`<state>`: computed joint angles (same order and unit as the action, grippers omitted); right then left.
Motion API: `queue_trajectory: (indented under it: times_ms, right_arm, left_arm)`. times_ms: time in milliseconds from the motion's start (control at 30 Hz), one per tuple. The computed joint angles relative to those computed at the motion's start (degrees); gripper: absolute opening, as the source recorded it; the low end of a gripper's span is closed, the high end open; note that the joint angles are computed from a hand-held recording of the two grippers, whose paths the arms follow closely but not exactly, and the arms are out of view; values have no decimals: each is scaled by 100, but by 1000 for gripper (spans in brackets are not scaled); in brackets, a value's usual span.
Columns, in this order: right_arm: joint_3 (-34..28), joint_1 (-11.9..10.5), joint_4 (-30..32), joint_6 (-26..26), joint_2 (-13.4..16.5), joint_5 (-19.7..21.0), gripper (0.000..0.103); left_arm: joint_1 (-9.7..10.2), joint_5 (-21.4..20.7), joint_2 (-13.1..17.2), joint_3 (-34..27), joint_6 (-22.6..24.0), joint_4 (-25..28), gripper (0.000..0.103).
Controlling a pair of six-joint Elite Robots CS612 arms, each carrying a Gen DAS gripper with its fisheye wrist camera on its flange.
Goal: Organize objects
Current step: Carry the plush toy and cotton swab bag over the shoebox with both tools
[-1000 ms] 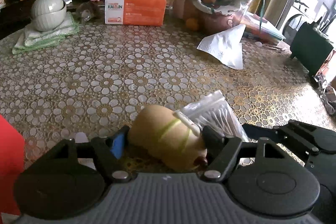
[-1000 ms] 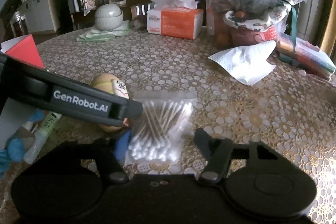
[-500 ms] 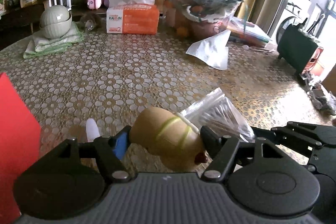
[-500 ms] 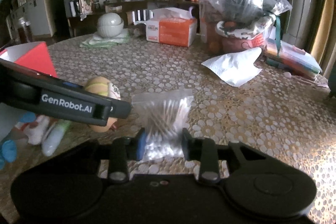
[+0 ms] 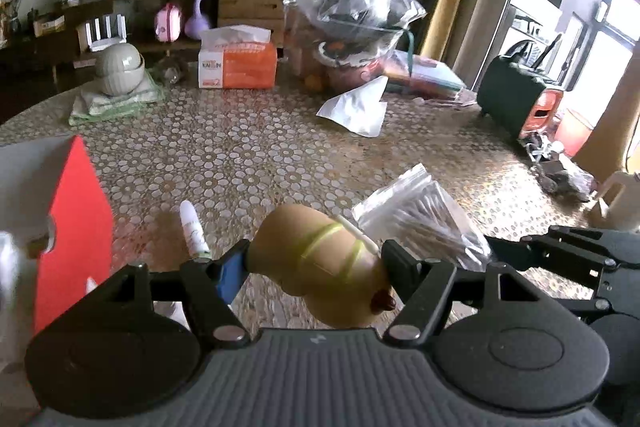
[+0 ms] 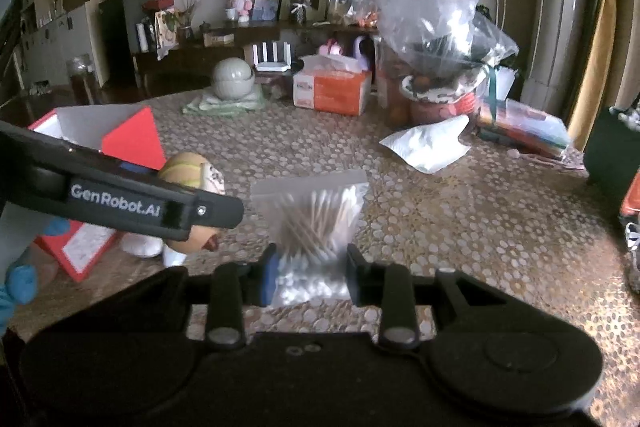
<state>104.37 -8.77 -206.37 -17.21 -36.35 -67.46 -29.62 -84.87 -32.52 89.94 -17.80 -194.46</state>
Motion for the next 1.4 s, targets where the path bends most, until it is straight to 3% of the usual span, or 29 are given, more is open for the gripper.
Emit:
queue_trajectory:
  times_ms: [367,767,1133,1400]
  right_arm:
    - [772,31,-576,-77,-437,164,33]
    - [1164,263,-720,-141,-746,479,33]
    - [988,815,-664,-321,-809,487,33]
    - [596,1179,-284,-320,-708,525,33]
  left_arm:
    - [-84,89,-443,905,99,-757,71]
    - [-70,417,-819,1739,450,-1571,71]
    - [241,769,-1087,2274,452,-2013,71]
    - [574,1003,-1142,2382,461,-1970,71]
